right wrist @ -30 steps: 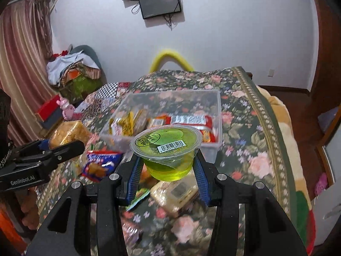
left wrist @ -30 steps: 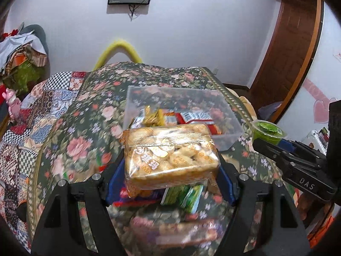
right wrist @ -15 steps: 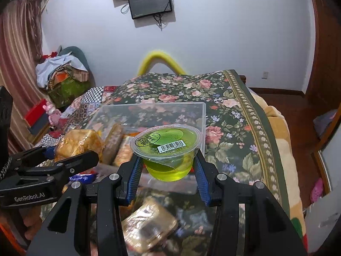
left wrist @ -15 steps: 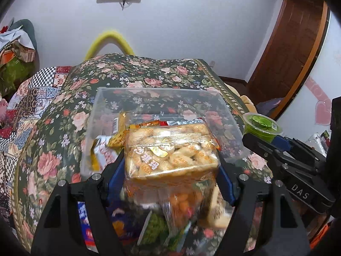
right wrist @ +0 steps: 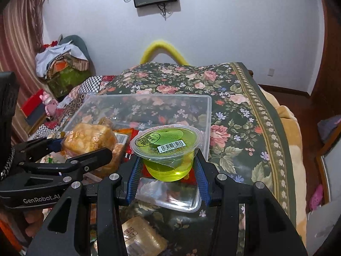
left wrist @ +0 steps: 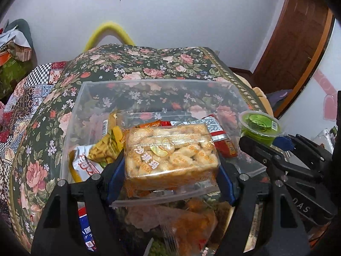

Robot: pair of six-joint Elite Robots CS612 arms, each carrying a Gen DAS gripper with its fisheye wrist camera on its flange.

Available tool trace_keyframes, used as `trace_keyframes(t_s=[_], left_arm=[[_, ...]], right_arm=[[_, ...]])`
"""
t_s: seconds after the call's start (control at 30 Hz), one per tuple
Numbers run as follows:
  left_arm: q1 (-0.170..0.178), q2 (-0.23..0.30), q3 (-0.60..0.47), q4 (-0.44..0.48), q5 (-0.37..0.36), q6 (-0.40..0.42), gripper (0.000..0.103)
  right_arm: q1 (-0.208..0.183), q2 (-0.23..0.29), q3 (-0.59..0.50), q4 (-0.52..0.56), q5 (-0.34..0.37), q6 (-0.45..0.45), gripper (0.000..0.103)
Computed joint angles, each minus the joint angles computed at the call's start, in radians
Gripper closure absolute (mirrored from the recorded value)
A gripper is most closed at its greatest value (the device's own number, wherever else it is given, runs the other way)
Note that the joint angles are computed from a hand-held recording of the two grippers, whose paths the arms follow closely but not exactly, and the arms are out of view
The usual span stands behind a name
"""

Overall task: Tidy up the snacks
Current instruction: 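Carry the jelly cup and biscuit pack over the clear box and release both, then grasp a green-edged cookie bag with the left gripper while the right grasps a square biscuit pack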

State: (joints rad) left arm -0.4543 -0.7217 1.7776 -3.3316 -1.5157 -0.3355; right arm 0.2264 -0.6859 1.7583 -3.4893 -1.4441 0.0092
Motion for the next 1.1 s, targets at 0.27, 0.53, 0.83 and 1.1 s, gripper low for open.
trace_keyframes(t_s=[0.27,0.53,0.83,1.1], left_arm=[[-0.004,0.008,-0.006,0.004,0.032,-0.014,0.029],[-0.006,-0.023,0.033,-0.041,0.021,0.000,0.028],[-0.015,-0.091,0.126,-0.122,0.040,0.034,0.027],[-0.006,-0.154,0.230,-0.180,0.066,0.051,0.022]], right_arm=[[-0.003,0.006,-0.010,0.027,0.019,0.008,0.060],[0.003,-0.014,0.016,0.003,-0.013,0.000,0.048],[0.008,-0.056,0.079,-0.062,0.000,0.016,0.035],[0.034,-0.066,0.118,-0.107,-0.052,0.017,0.032]])
